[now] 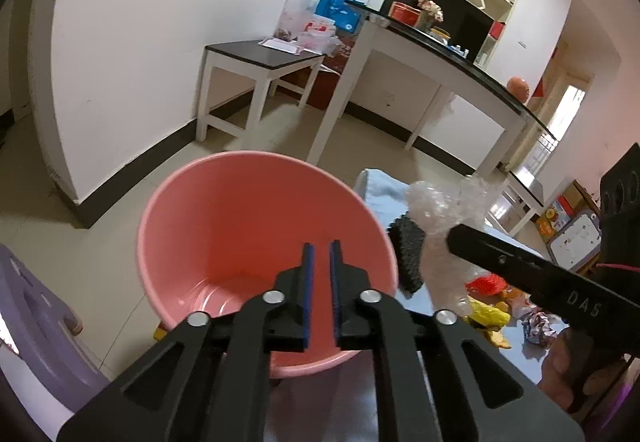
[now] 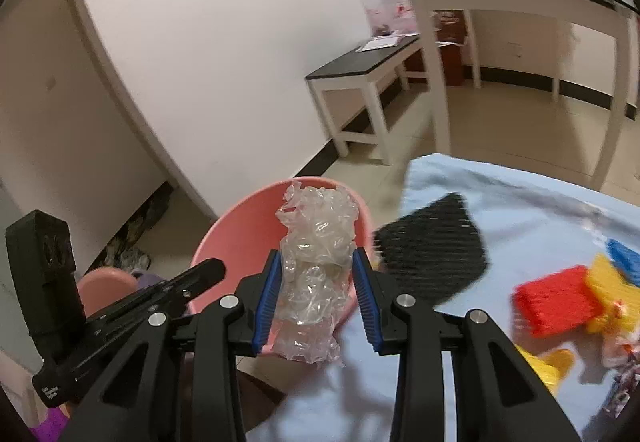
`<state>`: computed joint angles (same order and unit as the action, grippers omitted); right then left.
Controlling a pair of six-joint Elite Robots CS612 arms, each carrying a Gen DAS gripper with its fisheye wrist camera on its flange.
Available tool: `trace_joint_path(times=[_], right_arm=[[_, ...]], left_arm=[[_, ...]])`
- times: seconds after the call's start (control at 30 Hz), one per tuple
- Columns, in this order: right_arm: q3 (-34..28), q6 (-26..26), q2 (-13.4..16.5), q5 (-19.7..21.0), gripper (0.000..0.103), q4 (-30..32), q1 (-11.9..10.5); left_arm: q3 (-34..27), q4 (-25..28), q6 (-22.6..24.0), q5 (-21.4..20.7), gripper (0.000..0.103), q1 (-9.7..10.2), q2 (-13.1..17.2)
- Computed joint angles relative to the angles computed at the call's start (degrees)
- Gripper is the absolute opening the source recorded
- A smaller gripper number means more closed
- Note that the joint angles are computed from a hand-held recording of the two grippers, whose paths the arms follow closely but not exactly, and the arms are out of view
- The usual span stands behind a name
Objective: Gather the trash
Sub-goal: 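Carry the bubble wrap over the pink bucket and open the right tool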
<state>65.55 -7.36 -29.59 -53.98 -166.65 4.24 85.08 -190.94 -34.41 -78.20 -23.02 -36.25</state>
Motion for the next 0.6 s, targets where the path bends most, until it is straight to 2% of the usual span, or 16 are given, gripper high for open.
trace_joint_path(times=[0.17,0.27,0.37,0.6], right_arm=[[-1.52,-0.69,1.04,0.06,0.039,0.92,1.38],[-2.44,-0.57,1.68,-0.22,0.053,1.04,1.86],[-2.68,-0.61,1.94,-0.17,0.059,1.26,2.11],[-1.36,0.83,1.4,-0.72,0.062,0.93,1.66]], left_arm=[[1.11,-0.17,-1.23,0.89,0.013,0.34,-0.27],[1.56,0.57,-1.18,1.91,0.013,0.36,-0.49],[1.89,0.91,-1.71,1.94,0.013,0.54,-0.65],[2.23,-1.41,-1.15,1.84,0.013,0.58,-0.51]])
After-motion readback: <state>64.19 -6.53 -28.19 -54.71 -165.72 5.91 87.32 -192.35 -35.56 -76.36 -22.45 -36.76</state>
